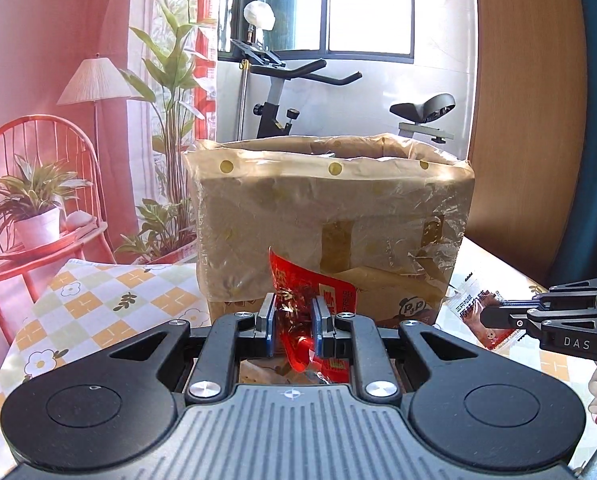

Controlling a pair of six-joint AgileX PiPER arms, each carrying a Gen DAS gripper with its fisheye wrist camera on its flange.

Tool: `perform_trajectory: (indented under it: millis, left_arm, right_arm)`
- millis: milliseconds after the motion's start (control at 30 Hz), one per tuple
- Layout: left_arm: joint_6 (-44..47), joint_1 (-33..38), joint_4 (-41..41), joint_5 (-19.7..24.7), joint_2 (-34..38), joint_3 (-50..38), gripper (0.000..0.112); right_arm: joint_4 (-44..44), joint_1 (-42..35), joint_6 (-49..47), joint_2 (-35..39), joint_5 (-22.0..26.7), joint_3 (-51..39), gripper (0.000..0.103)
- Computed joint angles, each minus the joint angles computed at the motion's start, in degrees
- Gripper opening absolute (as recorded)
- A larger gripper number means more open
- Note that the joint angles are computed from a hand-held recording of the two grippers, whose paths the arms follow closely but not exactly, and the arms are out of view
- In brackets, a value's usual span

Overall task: Organize snacks
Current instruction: 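Lower both packs into the box and open both grippers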

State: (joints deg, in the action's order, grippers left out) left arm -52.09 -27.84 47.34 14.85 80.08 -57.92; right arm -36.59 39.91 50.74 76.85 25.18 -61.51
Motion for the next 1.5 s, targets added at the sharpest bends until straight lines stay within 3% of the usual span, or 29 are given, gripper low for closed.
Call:
perform_trajectory:
  millis: [233, 433, 700, 833, 1033, 1233, 1300, 1333, 1367, 1400, 1467, 1500]
  left_arm:
    - [2.0, 0.4, -1.1, -0.4, -0.9, -2.7, 0.019]
    - [7.7, 1.5, -5.7, -0.9, -0.4, -7.9, 0.019]
    - [15.8, 2.5, -11.3, 0.2, 4.2, -18.4, 0.019]
    - [23.8, 4.3, -18.6, 3.0, 10.2, -28.4, 0.019]
    - [32.1, 5.5, -24.0, 12.6, 23.9, -48.8, 0.019]
    - [38.7, 5.6, -28.5, 21.6, 33.5, -63.3, 0.020]
    - [39.9, 5.9, -30.4, 22.7, 34.2, -64.2, 0.037]
    - [40.5, 6.3, -31.6, 22.4, 33.9, -63.4, 0.055]
    - [41.1, 6.6, -32.8, 21.4, 33.4, -62.1, 0.065]
    - [42.1, 7.2, -34.6, 20.0, 32.6, -60.3, 0.067]
    - [42.1, 7.7, -35.5, 19.7, 31.6, -58.5, 0.068]
    - [41.8, 8.0, -36.0, 19.8, 31.0, -57.7, 0.068]
  right_arm:
    - [-2.7, 0.2, -0.9, -0.6, 1.3, -4.5, 0.004]
    - [-0.1, -1.2, -6.9, 0.3, 1.2, -11.2, 0.004]
    - [15.5, -6.2, -25.4, 6.8, 0.9, -26.0, 0.004]
    - [24.3, -9.8, -33.9, 15.2, 5.3, -39.0, 0.004]
    - [28.1, -14.2, -35.4, 31.8, 18.6, -62.3, 0.004]
    - [26.7, -15.6, -34.6, 38.8, 26.8, -71.2, 0.005]
    - [26.0, -15.6, -35.6, 37.7, 26.1, -68.5, 0.007]
    - [25.5, -15.6, -35.5, 37.4, 26.1, -67.7, 0.011]
    - [24.8, -15.5, -34.9, 37.2, 26.5, -67.3, 0.021]
    - [24.2, -15.4, -34.1, 36.5, 25.9, -66.1, 0.035]
    - [24.6, -15.6, -34.0, 33.8, 22.9, -61.4, 0.049]
    - [24.8, -15.6, -34.6, 32.6, 21.6, -59.5, 0.050]
